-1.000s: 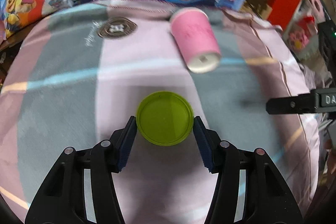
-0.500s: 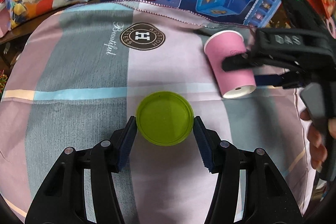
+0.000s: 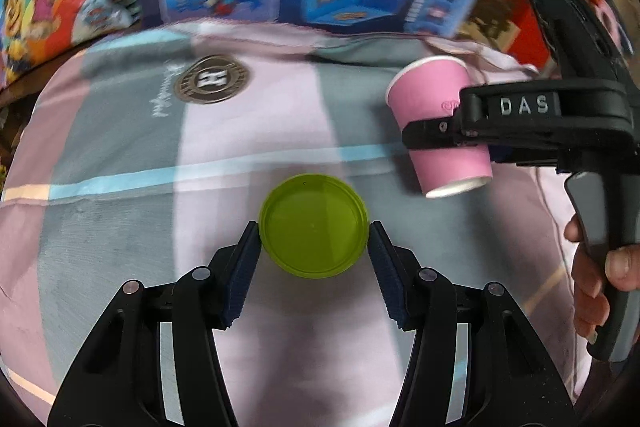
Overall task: Collect trash
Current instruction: 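Grasp the green lid with the left gripper while right grasps the pink paper cup, then carry the green lid and pink cup to the teal bin and release both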
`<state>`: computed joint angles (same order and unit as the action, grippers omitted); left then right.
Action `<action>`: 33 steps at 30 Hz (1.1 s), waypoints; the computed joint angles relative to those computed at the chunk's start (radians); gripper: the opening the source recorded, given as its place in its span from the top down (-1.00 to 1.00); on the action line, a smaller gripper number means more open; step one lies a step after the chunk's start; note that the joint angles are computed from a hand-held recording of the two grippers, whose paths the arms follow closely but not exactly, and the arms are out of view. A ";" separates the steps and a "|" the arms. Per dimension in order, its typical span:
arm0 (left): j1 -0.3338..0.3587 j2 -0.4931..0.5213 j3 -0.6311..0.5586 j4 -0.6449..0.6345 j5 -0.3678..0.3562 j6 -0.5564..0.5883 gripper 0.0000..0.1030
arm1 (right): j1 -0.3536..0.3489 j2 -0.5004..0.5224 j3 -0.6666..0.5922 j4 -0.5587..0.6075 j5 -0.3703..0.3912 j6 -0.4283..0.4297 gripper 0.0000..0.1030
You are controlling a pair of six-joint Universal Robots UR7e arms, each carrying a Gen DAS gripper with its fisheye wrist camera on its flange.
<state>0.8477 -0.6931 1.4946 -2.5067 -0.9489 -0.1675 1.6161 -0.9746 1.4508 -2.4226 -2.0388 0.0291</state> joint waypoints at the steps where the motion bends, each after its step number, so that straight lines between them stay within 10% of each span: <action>1: -0.015 0.000 0.007 -0.001 -0.009 -0.001 -0.09 | -0.003 -0.029 0.036 -0.016 -0.001 0.004 -0.10; 23: -0.335 0.106 0.055 0.022 -0.202 -0.022 -0.09 | -0.256 -0.885 0.710 -0.205 0.100 -0.043 -0.10; 33: -0.466 0.247 -0.055 0.091 -0.289 0.023 -0.09 | -0.702 -1.327 0.831 -0.129 0.382 -0.178 -0.10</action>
